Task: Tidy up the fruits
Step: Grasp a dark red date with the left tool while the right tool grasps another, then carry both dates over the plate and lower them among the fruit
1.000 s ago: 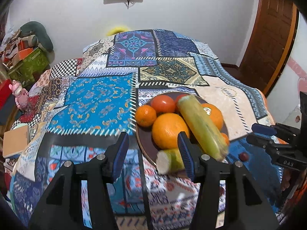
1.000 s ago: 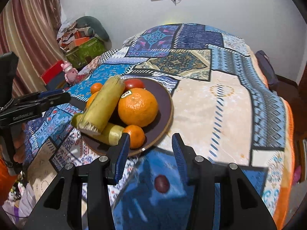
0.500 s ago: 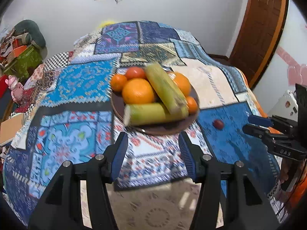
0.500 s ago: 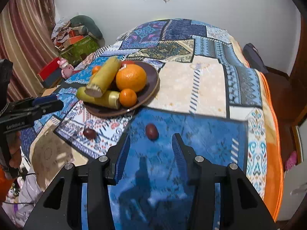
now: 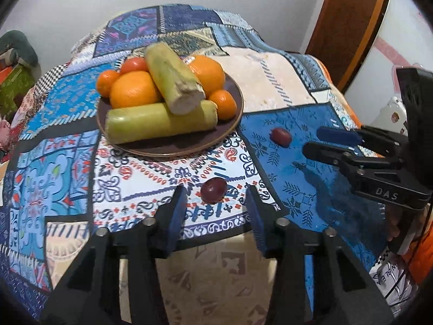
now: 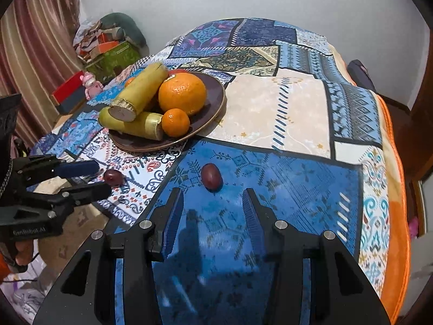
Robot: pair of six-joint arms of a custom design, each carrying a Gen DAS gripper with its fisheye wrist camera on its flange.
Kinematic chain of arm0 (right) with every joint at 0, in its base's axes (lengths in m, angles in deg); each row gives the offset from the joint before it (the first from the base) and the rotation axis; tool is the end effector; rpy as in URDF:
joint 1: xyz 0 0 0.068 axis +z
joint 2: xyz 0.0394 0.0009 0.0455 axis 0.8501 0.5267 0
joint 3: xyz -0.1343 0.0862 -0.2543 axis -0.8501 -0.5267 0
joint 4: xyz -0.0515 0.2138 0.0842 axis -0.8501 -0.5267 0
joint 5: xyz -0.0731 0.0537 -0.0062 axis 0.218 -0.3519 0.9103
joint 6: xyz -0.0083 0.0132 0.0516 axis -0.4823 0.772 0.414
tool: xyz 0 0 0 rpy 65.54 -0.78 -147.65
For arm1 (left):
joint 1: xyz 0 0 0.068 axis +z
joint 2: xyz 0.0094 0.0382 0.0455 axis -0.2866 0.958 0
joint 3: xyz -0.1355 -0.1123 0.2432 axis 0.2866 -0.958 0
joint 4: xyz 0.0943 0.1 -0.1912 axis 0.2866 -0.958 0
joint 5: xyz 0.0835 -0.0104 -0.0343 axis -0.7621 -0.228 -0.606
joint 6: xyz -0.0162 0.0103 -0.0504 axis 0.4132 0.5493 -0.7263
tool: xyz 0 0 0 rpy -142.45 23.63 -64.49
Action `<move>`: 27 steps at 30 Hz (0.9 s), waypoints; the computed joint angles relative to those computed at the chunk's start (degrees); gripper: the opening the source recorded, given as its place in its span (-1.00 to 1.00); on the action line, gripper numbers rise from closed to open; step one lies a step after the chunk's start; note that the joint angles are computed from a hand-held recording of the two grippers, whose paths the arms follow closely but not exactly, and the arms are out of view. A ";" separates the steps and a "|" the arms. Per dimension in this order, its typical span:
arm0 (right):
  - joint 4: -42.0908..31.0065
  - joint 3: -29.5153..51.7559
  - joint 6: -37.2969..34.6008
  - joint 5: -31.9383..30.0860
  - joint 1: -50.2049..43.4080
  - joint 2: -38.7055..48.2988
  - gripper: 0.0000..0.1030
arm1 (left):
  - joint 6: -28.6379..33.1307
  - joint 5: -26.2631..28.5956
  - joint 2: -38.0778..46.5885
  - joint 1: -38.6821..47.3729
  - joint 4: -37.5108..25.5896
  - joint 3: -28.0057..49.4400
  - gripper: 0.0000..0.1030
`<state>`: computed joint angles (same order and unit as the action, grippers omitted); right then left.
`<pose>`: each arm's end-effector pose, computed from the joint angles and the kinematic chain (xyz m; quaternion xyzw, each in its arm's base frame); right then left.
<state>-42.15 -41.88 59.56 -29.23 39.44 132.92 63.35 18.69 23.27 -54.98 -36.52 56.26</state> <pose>0.1928 -0.0471 0.2349 -0.1492 0.9282 0.1239 0.3175 0.1840 -0.1411 0.2144 0.1458 0.9447 -0.1001 0.2760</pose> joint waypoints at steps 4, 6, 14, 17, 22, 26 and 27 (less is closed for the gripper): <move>1.93 -0.32 0.66 0.98 1.78 1.84 -0.30 | 0.01 0.79 1.77 0.30 1.95 -0.27 -0.25; 3.01 -0.48 1.15 1.78 2.72 2.54 -0.33 | 0.14 0.86 2.39 0.29 2.61 -0.12 -0.27; 5.12 -0.56 3.08 3.14 5.93 4.44 -0.57 | 0.67 -1.75 4.04 -0.63 3.98 -0.20 -0.58; 5.83 -0.89 3.49 3.61 6.75 4.75 -0.65 | 0.56 -0.91 3.63 -0.03 4.31 -0.59 -0.59; 5.42 -0.61 3.67 3.57 6.83 4.54 -0.66 | 0.47 -0.29 2.77 0.43 4.12 -0.87 -0.60; 5.20 -0.31 3.77 3.71 6.95 4.16 -0.66 | 0.26 -0.20 1.51 0.96 3.18 -0.95 -0.60; 4.88 -0.04 3.67 3.36 6.80 4.11 -0.66 | 0.25 0.07 1.04 1.36 2.94 -0.96 -0.60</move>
<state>-37.26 -41.91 63.24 -25.87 46.25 137.03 63.60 18.75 24.31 -53.61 -33.58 55.30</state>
